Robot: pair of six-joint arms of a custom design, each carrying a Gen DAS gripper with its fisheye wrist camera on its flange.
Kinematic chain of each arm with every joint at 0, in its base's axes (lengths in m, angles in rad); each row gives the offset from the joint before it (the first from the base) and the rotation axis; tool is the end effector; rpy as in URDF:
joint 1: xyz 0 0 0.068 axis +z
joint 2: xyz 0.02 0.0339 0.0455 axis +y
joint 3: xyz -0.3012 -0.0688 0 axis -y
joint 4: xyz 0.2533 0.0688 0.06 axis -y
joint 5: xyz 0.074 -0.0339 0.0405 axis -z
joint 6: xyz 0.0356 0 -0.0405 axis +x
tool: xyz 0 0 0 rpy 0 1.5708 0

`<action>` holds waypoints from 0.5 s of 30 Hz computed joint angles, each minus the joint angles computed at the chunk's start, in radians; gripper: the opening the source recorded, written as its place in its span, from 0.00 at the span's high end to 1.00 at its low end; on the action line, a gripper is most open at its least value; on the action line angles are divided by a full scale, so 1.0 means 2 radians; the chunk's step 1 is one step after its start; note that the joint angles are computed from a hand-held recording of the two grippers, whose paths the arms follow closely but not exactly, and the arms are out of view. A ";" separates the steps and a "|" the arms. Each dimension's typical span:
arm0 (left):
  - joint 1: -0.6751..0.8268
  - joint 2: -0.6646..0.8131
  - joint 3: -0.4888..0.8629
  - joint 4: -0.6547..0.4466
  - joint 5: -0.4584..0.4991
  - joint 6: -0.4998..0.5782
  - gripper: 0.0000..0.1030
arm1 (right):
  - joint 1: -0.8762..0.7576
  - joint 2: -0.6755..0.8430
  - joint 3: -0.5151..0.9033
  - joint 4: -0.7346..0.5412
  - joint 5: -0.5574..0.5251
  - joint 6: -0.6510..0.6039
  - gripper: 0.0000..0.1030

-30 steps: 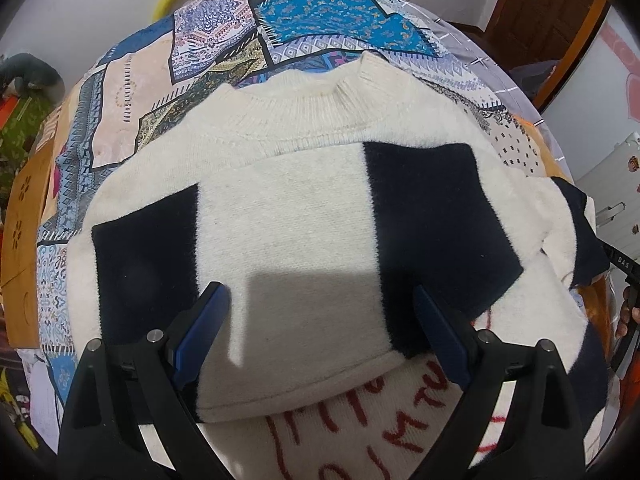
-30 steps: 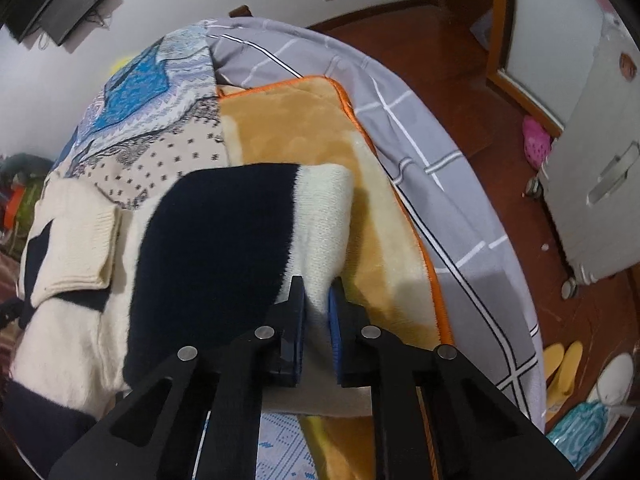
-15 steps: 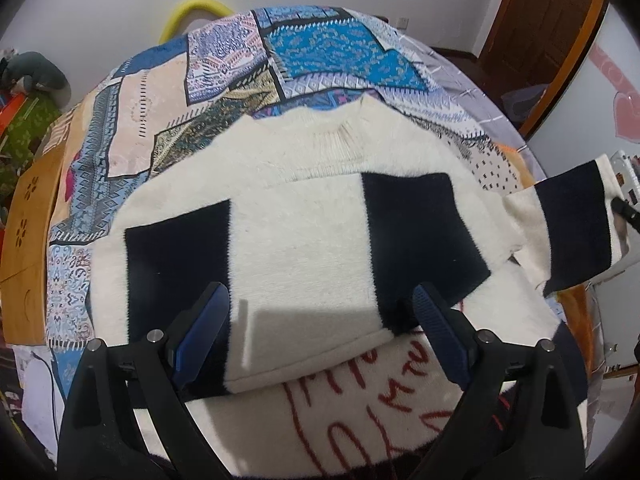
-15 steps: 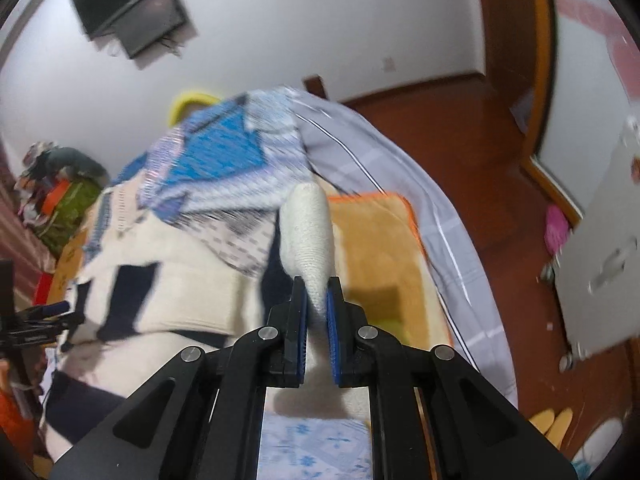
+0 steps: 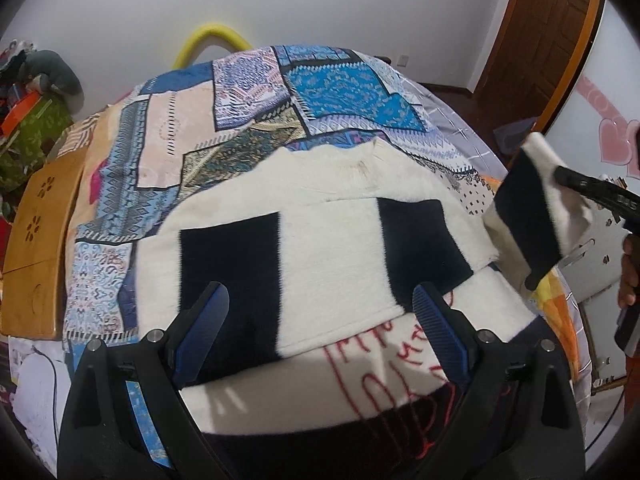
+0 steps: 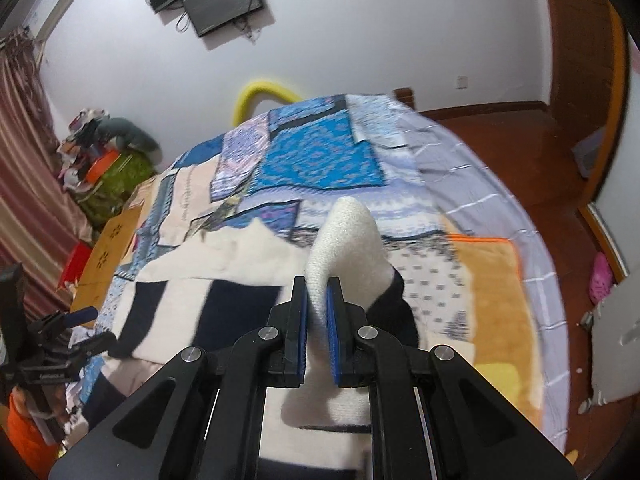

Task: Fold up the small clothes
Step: 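Carry the sleeve with the right tool across the sweater body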

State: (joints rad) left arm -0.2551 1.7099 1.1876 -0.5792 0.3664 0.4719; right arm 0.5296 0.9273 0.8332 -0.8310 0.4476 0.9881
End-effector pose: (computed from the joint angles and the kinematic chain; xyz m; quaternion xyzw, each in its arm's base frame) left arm 0.3449 -0.1031 0.2418 0.3796 0.8788 -0.1514 0.2464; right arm 0.1467 0.0680 0.3057 0.2787 0.8845 0.0601 0.3693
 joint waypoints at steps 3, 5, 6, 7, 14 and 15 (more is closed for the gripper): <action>0.014 -0.002 0.000 -0.001 0.004 0.005 0.09 | 0.000 0.041 0.000 0.044 -0.022 -0.005 0.92; 0.024 0.000 0.002 -0.004 0.008 0.007 0.09 | 0.003 0.071 -0.002 0.074 -0.038 -0.006 0.92; 0.028 0.001 0.002 -0.005 0.010 0.007 0.09 | 0.002 0.082 -0.007 0.094 -0.049 -0.010 0.92; 0.032 0.003 0.005 -0.007 0.012 0.007 0.09 | 0.006 0.091 -0.006 0.102 -0.055 -0.009 0.92; 0.043 0.012 0.006 -0.012 0.015 0.011 0.09 | 0.017 0.165 0.000 0.140 -0.095 -0.013 0.87; 0.042 0.012 0.005 -0.010 0.013 0.010 0.09 | 0.018 0.170 -0.001 0.143 -0.100 -0.012 0.87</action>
State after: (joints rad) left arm -0.1704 1.7348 1.1970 -0.5999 0.3925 0.4926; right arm 0.5657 1.2664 0.8321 -0.5455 0.2485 0.9639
